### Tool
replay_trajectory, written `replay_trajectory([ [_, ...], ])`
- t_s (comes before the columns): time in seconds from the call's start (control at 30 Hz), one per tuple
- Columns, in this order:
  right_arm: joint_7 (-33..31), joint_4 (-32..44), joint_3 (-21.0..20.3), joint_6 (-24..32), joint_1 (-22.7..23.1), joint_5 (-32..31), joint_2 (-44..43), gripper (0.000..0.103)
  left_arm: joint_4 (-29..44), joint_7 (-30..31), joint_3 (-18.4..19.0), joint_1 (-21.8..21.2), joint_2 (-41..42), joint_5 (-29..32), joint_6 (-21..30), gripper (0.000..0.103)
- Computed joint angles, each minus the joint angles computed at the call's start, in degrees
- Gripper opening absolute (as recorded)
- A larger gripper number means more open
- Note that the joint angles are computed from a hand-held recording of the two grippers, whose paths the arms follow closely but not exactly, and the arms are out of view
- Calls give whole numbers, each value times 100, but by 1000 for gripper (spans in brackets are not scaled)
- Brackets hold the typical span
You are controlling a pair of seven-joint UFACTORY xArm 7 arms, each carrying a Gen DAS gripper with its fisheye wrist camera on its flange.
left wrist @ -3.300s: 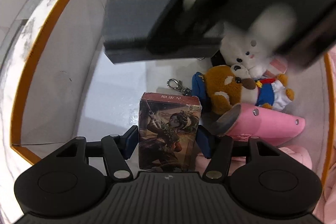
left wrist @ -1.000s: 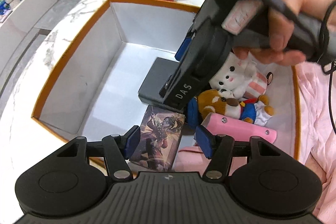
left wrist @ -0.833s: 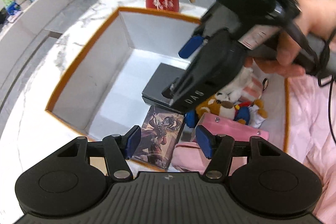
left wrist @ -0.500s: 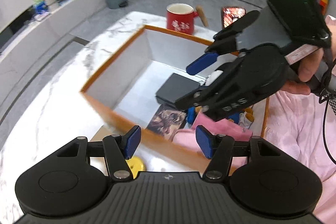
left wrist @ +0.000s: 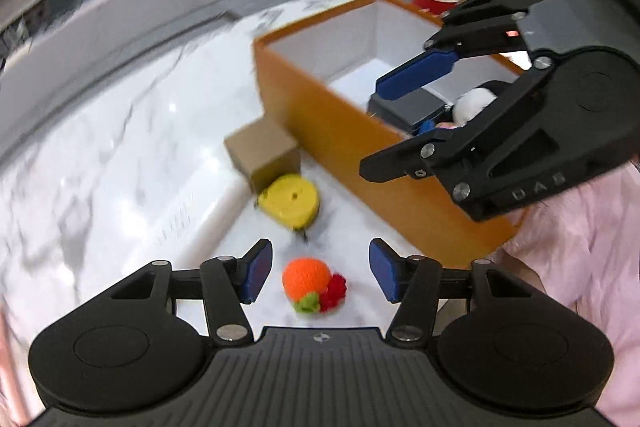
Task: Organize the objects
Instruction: 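Move the left gripper to the crocheted orange fruit while the right approaches the yellow tape measure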
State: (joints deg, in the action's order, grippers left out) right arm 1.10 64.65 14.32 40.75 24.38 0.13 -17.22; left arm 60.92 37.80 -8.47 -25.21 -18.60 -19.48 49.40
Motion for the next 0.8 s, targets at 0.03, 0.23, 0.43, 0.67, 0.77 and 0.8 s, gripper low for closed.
replay_trajectory([
  [0.03, 70, 95, 61, 69, -22, -87, 126, 60, -24, -162, 49, -57, 62, 40, -36, 64],
  [0.23, 271, 551, 147, 514, 49, -379, 743, 44, 17, -1179, -142, 183, 525, 179, -17, 63],
  [0.43, 514, 760, 135, 606, 163, -626, 1135, 41, -23, -1567, -197, 205, 825, 413, -164, 54],
  [0.67, 920, 1106, 33, 830, 252, -522, 1576, 41, -31, -1331, -102, 193, 888, 94, -138, 46],
  [0.77, 1202, 1227, 64, 873, 345, -905, 1726, 41, -97, -1295, -126, 221, 817, 244, -235, 45],
  [0.8, 1266, 1284, 64, 901, 377, -985, 1789, 41, -131, -1311, -140, 241, 789, 362, -304, 45],
])
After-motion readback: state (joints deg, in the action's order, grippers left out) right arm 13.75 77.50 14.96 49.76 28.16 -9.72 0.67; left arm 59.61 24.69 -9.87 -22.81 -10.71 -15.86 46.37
